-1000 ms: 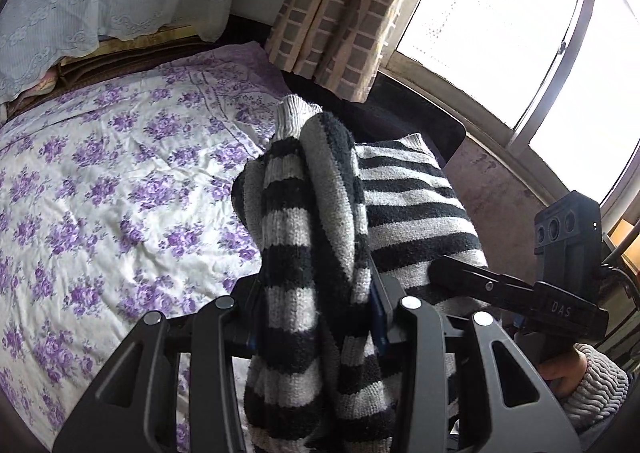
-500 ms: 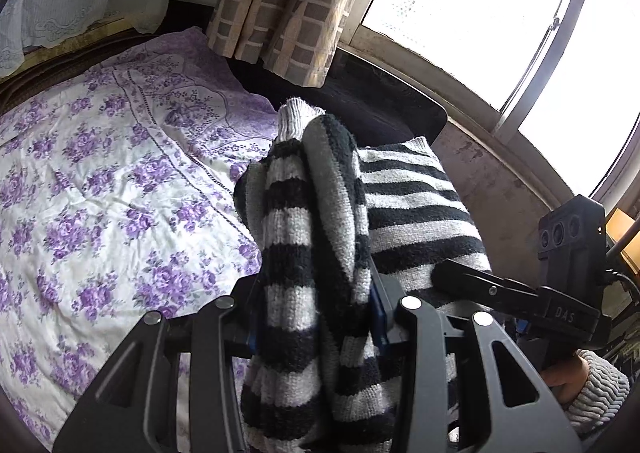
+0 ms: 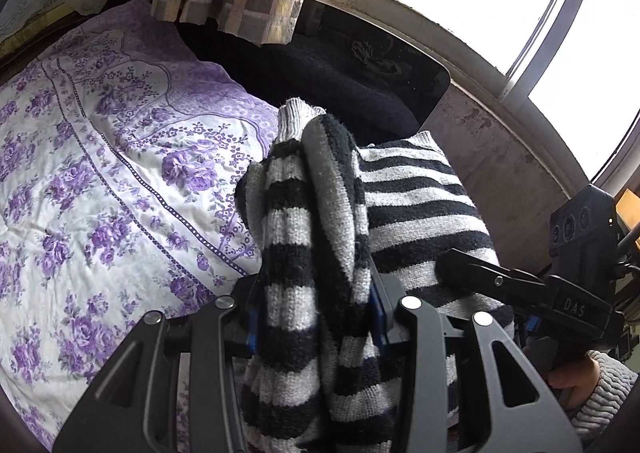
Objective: Fold small clothes
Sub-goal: 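Lift the folded sweater with both grippers and carry it toward the window end of the bed, then lower the sweater onto the quilt and open both grippers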
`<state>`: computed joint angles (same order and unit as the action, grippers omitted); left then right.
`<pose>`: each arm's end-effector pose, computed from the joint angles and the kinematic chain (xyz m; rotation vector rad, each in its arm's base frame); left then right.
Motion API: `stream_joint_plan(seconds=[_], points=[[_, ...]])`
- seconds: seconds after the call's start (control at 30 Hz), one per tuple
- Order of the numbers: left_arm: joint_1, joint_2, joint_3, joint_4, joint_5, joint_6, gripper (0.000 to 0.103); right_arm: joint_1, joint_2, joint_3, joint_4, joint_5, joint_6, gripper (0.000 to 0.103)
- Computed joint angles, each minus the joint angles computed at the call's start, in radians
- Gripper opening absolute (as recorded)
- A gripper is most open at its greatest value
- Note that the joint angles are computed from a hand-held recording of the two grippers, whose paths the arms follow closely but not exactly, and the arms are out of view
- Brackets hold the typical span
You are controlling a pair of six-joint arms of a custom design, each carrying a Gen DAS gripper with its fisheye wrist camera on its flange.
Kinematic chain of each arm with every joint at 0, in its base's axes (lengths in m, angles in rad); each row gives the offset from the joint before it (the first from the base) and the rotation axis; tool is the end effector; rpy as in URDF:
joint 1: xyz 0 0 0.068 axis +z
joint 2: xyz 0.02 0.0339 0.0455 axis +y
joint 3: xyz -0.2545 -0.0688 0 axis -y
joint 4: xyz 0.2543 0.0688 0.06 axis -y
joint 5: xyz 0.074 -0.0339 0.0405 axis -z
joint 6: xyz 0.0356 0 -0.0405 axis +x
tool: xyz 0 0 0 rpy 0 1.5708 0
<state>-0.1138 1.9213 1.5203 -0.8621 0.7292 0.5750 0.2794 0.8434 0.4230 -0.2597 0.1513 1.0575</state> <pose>0.3901 -0.0685 0.2127 1.0044 2.3525 -0.8583 0.1863 0.0479 0.1859 0.9488 2.0953 0.5433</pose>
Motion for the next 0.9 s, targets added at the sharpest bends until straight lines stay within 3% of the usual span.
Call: stream_joint_plan(seconds=[0.43, 0.63, 0.9], points=[[-0.066, 0.14, -0.009, 0.145, -0.116, -0.029, 0.04, -0.099, 0.187, -0.112, 0.229, -0.075, 0.01, 0.073], [-0.069, 0.157, -0.016, 0.163, -0.135, -0.021, 0.045, -0.12, 0.235, -0.121, 0.28, -0.118, -0.022, 0.074], [-0.06, 0.195, 0.008, 0.134, -0.123, -0.054, 0.055, -0.1, 0.269, -0.112, 0.303, -0.093, -0.041, 0.076]])
